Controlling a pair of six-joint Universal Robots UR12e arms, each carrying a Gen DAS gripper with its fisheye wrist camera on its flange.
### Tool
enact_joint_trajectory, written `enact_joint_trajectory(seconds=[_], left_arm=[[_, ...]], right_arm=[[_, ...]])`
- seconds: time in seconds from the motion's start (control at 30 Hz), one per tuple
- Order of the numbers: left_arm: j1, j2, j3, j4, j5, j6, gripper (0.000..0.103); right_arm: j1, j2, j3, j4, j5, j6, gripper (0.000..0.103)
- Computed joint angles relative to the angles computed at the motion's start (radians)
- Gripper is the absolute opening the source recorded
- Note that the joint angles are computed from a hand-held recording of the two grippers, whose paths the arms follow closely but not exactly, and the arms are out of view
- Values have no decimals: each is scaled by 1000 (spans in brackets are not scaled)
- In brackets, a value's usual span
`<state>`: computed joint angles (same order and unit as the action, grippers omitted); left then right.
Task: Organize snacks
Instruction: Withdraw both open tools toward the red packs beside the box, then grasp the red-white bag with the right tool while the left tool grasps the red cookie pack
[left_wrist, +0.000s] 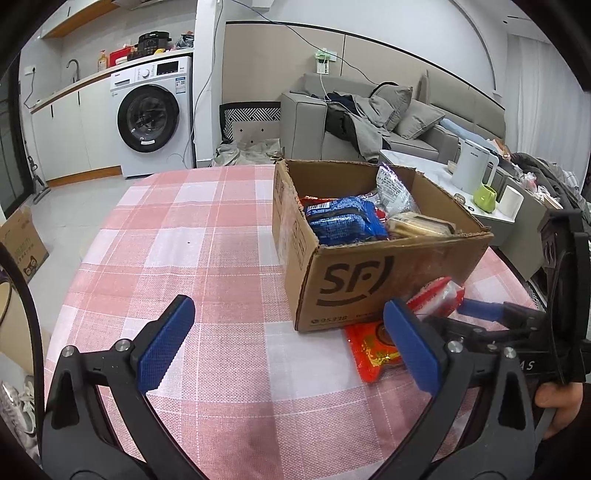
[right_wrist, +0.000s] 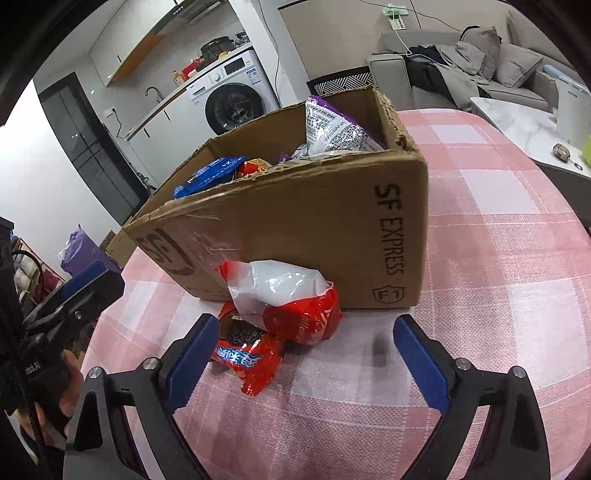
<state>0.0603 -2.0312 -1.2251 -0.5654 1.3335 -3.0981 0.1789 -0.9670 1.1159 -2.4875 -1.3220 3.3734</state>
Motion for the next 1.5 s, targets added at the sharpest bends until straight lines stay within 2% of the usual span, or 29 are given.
enact_joint_trajectory(seconds=[0.27,0.5,0.77,1.5], left_arm=[[0,-3,3,-8,2,16,102],[-7,-10,7,-21,12,30,102],[-13,-18,11,-32,14,37,102],[-25,-17,5,-67,-11,80,102]], right_arm=[[4,9,-1,-40,14,41,79],[2,21,-20,-22,20,48,65],[7,23,-20,-44,18,21,50],[-1,-35,21,-84,18,-36,49]])
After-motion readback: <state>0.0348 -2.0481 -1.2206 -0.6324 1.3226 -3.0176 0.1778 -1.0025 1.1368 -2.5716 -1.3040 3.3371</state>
